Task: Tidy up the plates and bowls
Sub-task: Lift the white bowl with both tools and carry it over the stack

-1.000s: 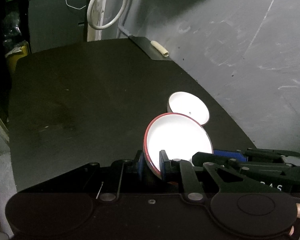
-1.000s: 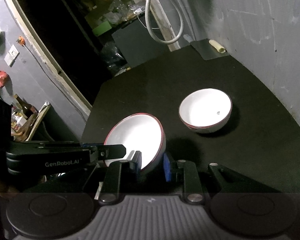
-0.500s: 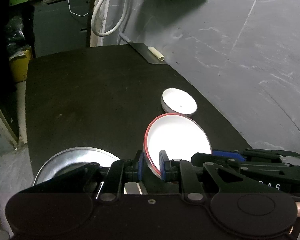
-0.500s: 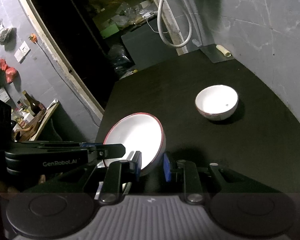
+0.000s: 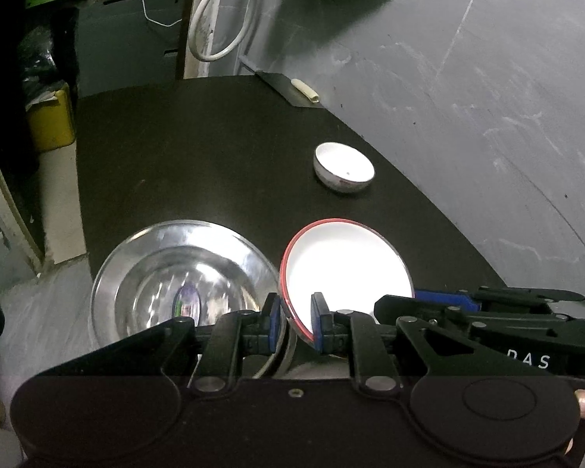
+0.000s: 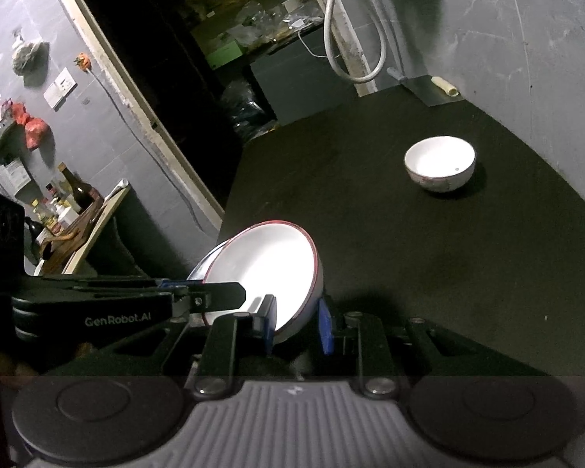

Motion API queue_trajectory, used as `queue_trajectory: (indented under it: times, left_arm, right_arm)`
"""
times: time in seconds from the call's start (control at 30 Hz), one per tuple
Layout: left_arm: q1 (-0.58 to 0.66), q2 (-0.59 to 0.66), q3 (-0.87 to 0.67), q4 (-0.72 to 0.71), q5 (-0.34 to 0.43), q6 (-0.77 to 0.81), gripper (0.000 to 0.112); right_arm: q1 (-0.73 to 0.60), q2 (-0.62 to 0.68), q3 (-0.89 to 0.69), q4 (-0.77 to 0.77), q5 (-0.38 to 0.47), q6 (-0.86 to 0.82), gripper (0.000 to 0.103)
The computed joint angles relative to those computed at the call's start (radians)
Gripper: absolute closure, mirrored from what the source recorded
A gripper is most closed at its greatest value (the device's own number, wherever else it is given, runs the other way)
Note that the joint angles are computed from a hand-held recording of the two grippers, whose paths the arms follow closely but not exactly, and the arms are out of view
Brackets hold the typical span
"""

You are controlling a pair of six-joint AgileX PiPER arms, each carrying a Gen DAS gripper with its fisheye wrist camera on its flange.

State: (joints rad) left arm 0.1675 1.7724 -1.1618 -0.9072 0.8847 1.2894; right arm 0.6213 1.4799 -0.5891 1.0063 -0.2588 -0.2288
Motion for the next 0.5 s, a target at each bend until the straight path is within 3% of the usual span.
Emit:
queue_trajectory:
  times: [0.27, 0.5]
  left_arm:
    - [0.074, -0.051, 0.084, 0.015, 0.051, 0.063, 0.094]
    - [0.116, -0.073, 0.131, 0.044, 0.074, 0.096, 0.094]
  right_arm:
    - [0.133, -0.025, 0.030, 0.260, -0.057, -0.159, 0.077]
    - [0.217, -0.021, 0.042, 0.362, -0.088, -0.196, 0.077]
